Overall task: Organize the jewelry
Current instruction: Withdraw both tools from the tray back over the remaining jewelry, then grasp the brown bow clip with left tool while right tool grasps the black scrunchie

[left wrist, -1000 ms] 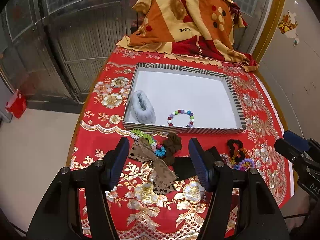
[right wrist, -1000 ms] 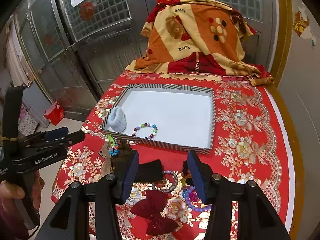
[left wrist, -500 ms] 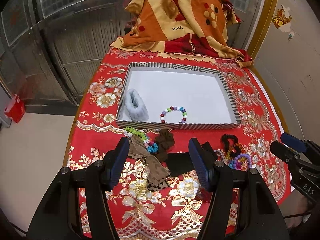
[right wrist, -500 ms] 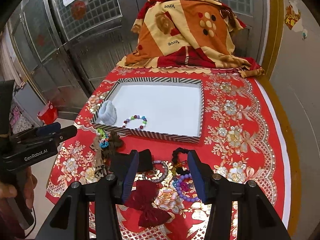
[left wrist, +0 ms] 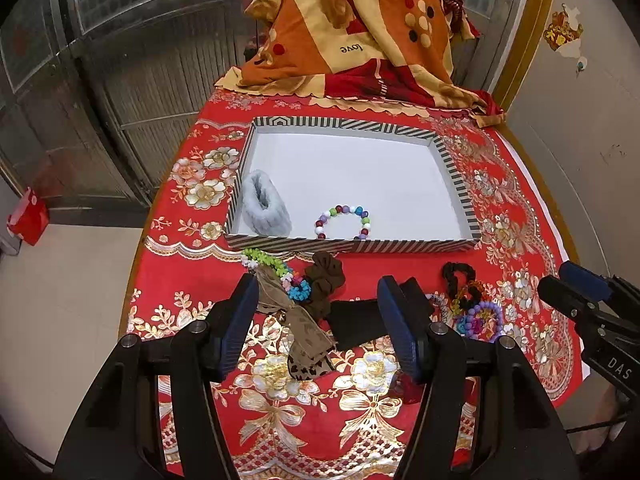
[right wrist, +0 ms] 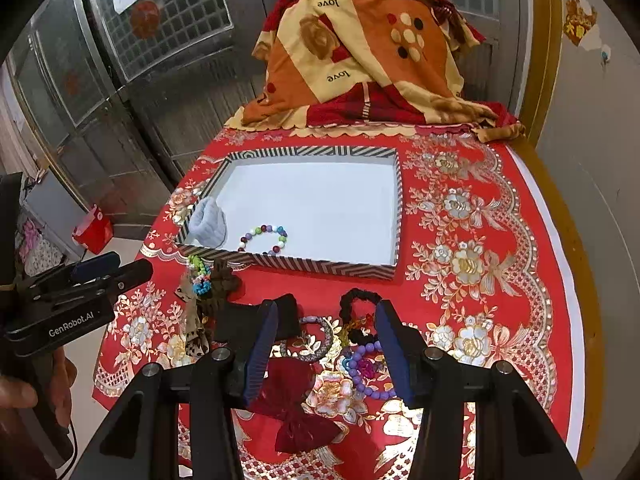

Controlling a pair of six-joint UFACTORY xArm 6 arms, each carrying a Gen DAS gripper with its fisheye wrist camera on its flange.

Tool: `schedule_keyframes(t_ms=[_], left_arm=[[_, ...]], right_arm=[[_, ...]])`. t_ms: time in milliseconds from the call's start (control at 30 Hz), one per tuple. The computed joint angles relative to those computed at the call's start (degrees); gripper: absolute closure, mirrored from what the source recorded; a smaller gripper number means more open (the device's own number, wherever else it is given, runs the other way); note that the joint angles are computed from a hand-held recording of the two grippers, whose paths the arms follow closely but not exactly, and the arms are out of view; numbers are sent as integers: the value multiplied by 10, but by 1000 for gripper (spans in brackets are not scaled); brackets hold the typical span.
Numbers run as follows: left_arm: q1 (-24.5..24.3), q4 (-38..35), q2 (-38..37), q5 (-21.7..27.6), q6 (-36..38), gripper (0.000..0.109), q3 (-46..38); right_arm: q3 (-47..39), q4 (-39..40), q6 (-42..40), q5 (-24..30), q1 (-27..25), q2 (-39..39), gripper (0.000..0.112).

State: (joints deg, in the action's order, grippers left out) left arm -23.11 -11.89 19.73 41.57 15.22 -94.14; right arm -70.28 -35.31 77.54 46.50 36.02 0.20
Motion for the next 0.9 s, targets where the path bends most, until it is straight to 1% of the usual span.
schedule_keyframes(t_ms=[200,333,533,633,800,900], left_arm=[[-2,4,3,1,-4,47,3],[4,-5,15,17,4,47,-13],[40,-30,52,70,-5,47,-75],[59,-54,66,94,-2,47,-93],[71,-75,95,153,-7,47,-120],[72,-80,106,173,-14,47,-128]], right_arm=[[-1,12,-12,-1,-3,4,64],[1,20,-18,-2,-6,5,64],[14,28,-25,-3,-6,-1,64],[36,32,-23,-15,-9,-12,64],[85,61,-30,-31,-19,-32,64],[117,79,-33,-37,-27,-44,64]])
